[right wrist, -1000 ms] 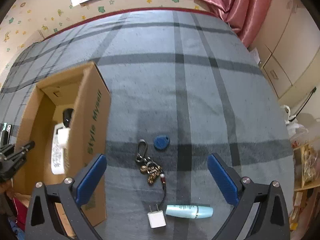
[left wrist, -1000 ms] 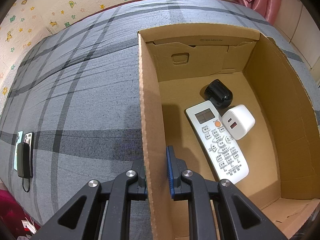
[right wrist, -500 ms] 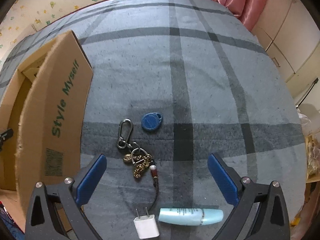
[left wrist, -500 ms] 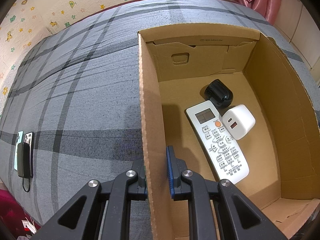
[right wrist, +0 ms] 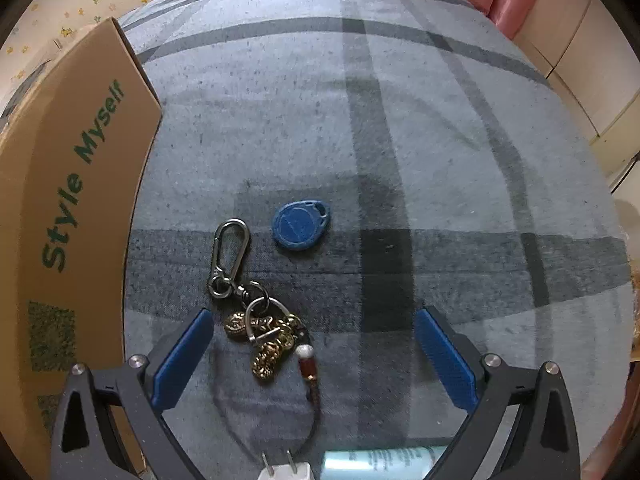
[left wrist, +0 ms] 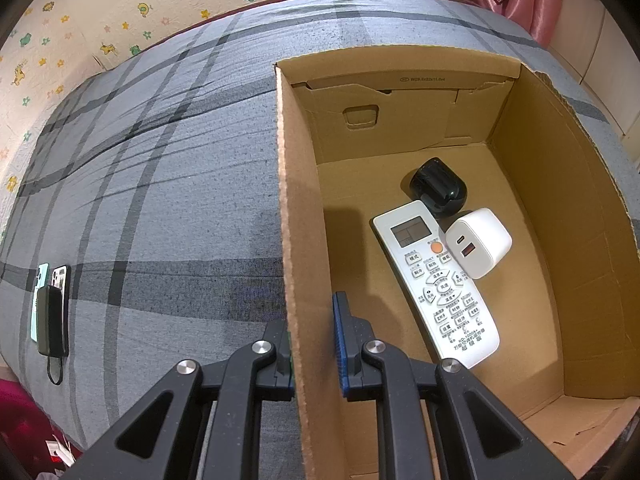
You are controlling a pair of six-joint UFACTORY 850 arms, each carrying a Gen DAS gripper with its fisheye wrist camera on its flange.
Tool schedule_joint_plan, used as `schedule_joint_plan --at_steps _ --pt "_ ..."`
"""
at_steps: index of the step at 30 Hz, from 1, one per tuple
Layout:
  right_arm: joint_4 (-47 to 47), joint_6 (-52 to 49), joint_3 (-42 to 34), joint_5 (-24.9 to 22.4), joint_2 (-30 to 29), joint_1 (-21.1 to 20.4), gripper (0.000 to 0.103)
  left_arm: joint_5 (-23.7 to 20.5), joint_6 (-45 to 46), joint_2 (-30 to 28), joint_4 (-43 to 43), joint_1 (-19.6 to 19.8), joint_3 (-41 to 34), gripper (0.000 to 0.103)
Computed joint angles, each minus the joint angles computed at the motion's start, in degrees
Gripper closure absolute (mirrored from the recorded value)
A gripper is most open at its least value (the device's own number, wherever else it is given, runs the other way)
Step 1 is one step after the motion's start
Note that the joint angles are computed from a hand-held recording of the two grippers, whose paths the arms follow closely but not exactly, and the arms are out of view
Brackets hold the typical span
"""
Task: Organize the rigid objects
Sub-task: 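Close the right gripper on the key ring and lift the keys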
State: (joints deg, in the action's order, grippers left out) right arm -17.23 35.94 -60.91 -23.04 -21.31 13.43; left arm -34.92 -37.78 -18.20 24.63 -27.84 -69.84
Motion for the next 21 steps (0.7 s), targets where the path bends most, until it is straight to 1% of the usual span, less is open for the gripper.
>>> schedule_joint_plan --at_steps 3,14,17,18,20,21 --pt "-0.38 0.1 -0.11 0.52 -0.61 -0.1 0.0 -0.04 -0.07 -0.01 0.02 -0.03 -0.02 0.088" --pt "-4.67 3.02 -1.22 -0.05 -2.32 0.47 0.0 -0.3 -0.35 -0.06 0.28 -0.18 -0.12 0.088" --pt "-4.16 2.33 -1.43 0.01 -2.65 0.34 0.0 -0.41 -0.48 -0.09 0.5 -0.25 -0.16 0.088" --pt "-3.98 2.14 -1.55 -0.1 -2.77 0.36 0.001 -0.4 -0.45 -0.09 0.46 -0.22 -0.17 0.088" --pt "-2.5 0.51 -1.18 -0.67 -1.73 0.15 0.008 -0.38 -0.43 -0.1 0.39 -0.17 -0.16 0.088" --pt "-1.43 -0.68 -1.22 -0.64 -1.65 0.2 0.016 -0.42 -0.44 -0.16 0.42 -0.17 -0.22 0.088"
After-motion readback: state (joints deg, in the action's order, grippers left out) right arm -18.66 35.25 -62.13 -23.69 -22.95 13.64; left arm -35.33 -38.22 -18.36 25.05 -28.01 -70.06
